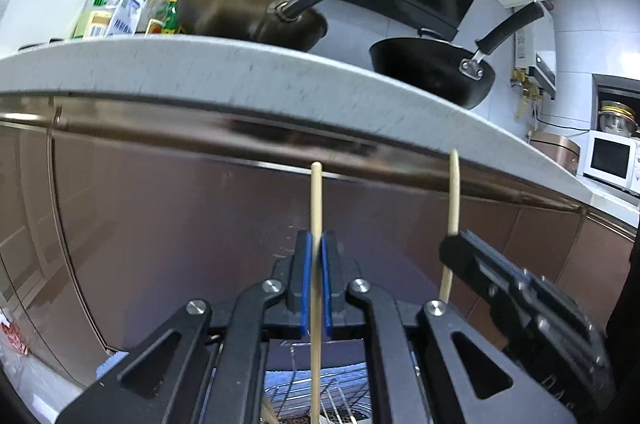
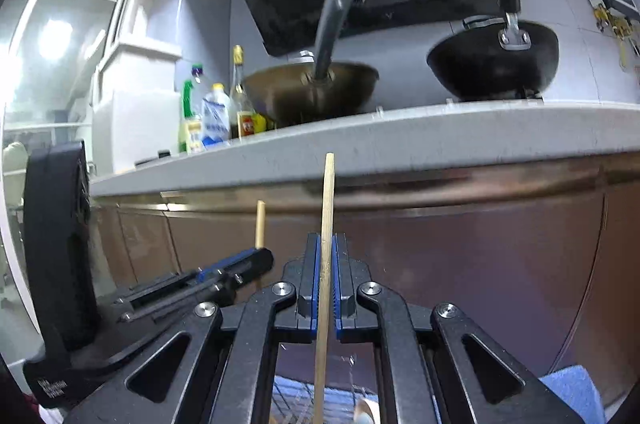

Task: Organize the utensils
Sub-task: 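Carry both held chopsticks to the holder and lower them in, then open both tools over the holder and withdraw them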

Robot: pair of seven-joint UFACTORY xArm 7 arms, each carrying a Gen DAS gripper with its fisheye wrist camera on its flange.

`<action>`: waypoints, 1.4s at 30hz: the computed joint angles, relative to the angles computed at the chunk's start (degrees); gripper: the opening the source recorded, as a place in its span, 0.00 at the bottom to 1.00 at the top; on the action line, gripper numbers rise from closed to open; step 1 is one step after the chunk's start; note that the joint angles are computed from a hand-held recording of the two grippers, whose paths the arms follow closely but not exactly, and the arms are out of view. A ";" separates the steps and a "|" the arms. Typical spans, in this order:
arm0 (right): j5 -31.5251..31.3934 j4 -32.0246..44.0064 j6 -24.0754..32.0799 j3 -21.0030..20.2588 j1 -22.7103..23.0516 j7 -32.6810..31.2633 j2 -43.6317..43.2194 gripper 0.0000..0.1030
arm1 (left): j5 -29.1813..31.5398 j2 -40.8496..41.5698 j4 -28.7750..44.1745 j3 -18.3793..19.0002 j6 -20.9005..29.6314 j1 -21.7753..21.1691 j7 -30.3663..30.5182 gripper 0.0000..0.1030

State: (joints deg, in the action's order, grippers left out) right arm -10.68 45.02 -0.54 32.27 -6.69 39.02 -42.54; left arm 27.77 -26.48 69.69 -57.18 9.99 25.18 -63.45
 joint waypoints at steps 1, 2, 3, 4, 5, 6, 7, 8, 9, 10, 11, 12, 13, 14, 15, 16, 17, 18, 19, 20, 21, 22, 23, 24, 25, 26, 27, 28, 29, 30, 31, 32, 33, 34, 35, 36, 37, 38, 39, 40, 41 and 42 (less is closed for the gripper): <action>-0.03 -0.75 -0.15 0.10 0.13 0.08 -0.21 0.05 | 0.28 -0.66 -0.33 -0.59 -0.20 0.94 -0.67 0.05; -0.12 -1.70 -0.25 -0.05 0.66 -0.09 -0.36 0.05 | 0.38 -1.59 -0.66 -1.16 -0.31 1.88 -1.28 0.05; -0.13 -2.36 -0.17 0.04 0.86 -0.07 -0.69 0.05 | 0.22 -2.14 -0.92 -1.47 -0.38 2.38 -1.41 0.05; -0.09 -3.19 -0.10 0.04 1.12 0.04 -1.20 0.05 | -0.11 -2.55 -1.22 -1.65 -0.36 2.58 -1.37 0.05; 0.05 -4.10 -0.04 -0.28 1.84 0.07 -1.65 0.05 | -0.59 -3.07 -1.66 -1.66 -0.19 2.50 -1.37 0.05; 0.17 -4.60 0.21 -0.35 2.27 0.19 -2.05 0.05 | -1.10 -3.54 -2.08 -1.50 -0.08 2.26 -1.33 0.05; 0.32 -5.40 0.51 -0.76 3.07 0.22 -2.64 0.06 | -1.72 -4.04 -2.71 -1.11 0.03 1.70 -1.35 0.05; 0.50 -6.11 0.96 -1.34 4.07 0.19 -3.11 0.07 | -2.35 -4.54 -3.34 -0.60 0.24 1.00 -1.38 0.05; 0.67 -6.68 1.59 -2.01 5.14 0.09 -3.52 0.12 | -2.76 -4.88 -3.79 -0.16 0.46 0.35 -1.22 0.06; 0.72 -7.10 2.27 -2.50 5.89 -0.03 -3.99 0.20 | -3.10 -5.20 -4.15 0.42 1.14 -0.61 -0.81 0.06; 0.75 -7.56 2.90 -2.96 6.55 -0.10 -4.71 0.25 | -3.29 -5.54 -4.41 1.03 1.96 -1.61 -0.34 0.06; 0.80 -7.86 3.27 -3.34 7.04 -0.09 -5.28 0.31 | -3.41 -5.84 -4.65 1.61 2.63 -2.52 0.06 0.06; 0.91 -8.17 3.79 -3.85 7.65 -0.10 -6.00 0.31 | -3.55 -5.95 -4.80 2.37 3.54 -3.81 0.67 0.06; 1.05 -8.38 4.49 -4.46 8.39 -0.15 -6.73 0.31 | -3.63 -6.01 -4.90 3.20 4.47 -5.19 1.30 0.07; 1.15 -8.53 5.06 -4.88 8.93 -0.18 -7.35 0.31 | -3.58 -6.06 -4.83 3.76 5.32 -6.16 1.67 0.07; 1.25 -8.66 5.70 -5.34 9.54 -0.25 -8.05 0.32 | -3.61 -6.18 -4.73 4.59 6.59 -7.57 2.24 0.08; 1.36 -8.78 6.56 -5.89 10.30 -0.39 -8.92 0.32 | -3.57 -6.46 -4.54 5.38 8.08 -8.96 2.76 0.08; 1.41 -8.72 7.24 -6.27 10.77 -0.55 -9.44 0.33 | -3.32 -6.76 -4.31 5.85 9.31 -9.86 3.04 0.08; 1.48 -8.85 8.11 -6.72 11.45 -0.73 -10.40 0.35 | -2.96 -7.34 -3.87 6.23 11.17 -10.82 3.57 0.09; 1.54 -9.04 9.35 -7.15 12.16 -0.93 -11.72 0.35 | -2.45 -7.76 -3.00 6.25 13.60 -11.53 4.39 0.10; 1.62 -9.16 10.29 -7.54 12.71 -1.13 -12.69 0.36 | -2.04 -7.72 -2.27 6.28 15.16 -12.30 5.25 0.16; 1.81 -9.42 11.49 -7.93 13.35 -1.21 -13.92 0.36 | -1.78 -7.52 -1.69 6.61 16.16 -13.48 6.35 0.24; 2.03 -9.60 12.56 -8.31 13.89 -1.26 -14.87 0.37 | -1.71 -7.35 -1.12 7.11 17.10 -15.11 7.62 0.25; 2.42 -10.02 14.31 -8.84 14.82 -1.26 -16.41 0.38 | -1.64 -7.16 -0.70 7.42 17.63 -16.20 8.29 0.25; 2.71 -10.39 15.62 -9.21 15.49 -1.28 -17.62 0.38 | -1.77 -7.03 -0.41 7.99 17.83 -17.85 9.16 0.25; 2.98 -10.94 17.79 -9.50 16.16 -1.22 -19.66 0.38 | -1.88 -7.10 -0.22 8.40 17.98 -19.26 9.74 0.25; 3.15 -11.17 19.53 -9.77 16.58 -1.30 -21.01 0.38 | -1.91 -7.14 0.10 8.64 18.24 -20.22 10.18 0.25; 3.42 -11.55 21.50 -10.13 17.29 -1.38 -22.67 0.38 | -2.18 -7.25 0.20 9.10 18.17 -21.72 10.81 0.25; 3.69 -11.86 23.99 -10.46 18.01 -1.53 -24.56 0.38 | -2.86 -7.16 0.05 9.86 17.74 -23.75 11.57 0.25; 3.81 -11.90 26.07 -10.59 18.38 -1.75 -25.87 0.38 | -3.59 -6.69 0.04 10.56 17.28 -25.60 12.33 0.25; 3.91 -11.87 28.70 -10.63 18.77 -2.04 -27.38 0.38 | -4.46 -6.26 -0.18 11.37 16.80 -27.75 13.11 0.25; 4.06 -11.84 31.80 -10.57 19.17 -2.24 -29.12 0.38 | -5.40 -5.76 -0.47 12.23 16.21 -30.10 13.94 0.25; 4.33 -12.01 34.70 -10.51 19.63 -2.27 -31.11 0.39 | -6.47 -5.06 -0.72 13.17 15.56 -32.64 14.88 0.25; 4.58 -12.18 37.38 -10.40 20.02 -2.32 -33.01 0.39 | -7.43 -4.56 -1.04 13.92 15.07 -34.92 15.49 0.25; 4.74 -12.10 40.91 -10.12 20.39 -2.44 -35.22 0.39 | -8.12 -4.22 -1.20 14.36 14.94 -36.77 15.89 0.25; 4.96 -12.32 43.30 -10.04 20.73 -2.59 -37.14 0.39 | -8.38 -4.13 -1.30 14.43 14.95 -37.84 15.90 0.25; 5.35 -12.44 45.72 -9.98 21.13 -2.61 -39.16 0.39 | -8.57 -4.10 -1.34 14.28 15.00 -38.68 15.71 0.25; 5.81 -12.55 47.69 -9.97 21.45 -2.64 -40.83 0.39 | -9.02 -4.24 -1.63 14.33 14.97 -39.93 15.57 0.25; 6.29 -12.49 50.22 -9.91 21.86 -2.72 -42.77 0.39 | -9.28 -4.33 -1.76 14.34 15.06 -40.75 15.43 0.25; 6.66 -12.35 52.39 -9.81 22.16 -3.01 -44.45 0.39 | -9.71 -4.55 -2.07 14.40 15.16 -41.80 15.29 0.25; 6.99 -12.01 55.13 -9.64 22.43 -3.33 -46.42 0.39 | -10.10 -4.74 -2.28 14.45 15.32 -42.69 15.19 0.25; 7.42 -11.74 56.54 -9.68 22.34 -3.65 -47.44 0.39 | -10.53 -5.07 -2.57 14.47 15.54 -43.58 14.99 0.25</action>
State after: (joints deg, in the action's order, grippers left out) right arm -3.26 33.28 56.00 22.59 15.65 35.38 -89.98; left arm 17.24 -31.55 67.13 -42.71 25.52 -18.39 -48.46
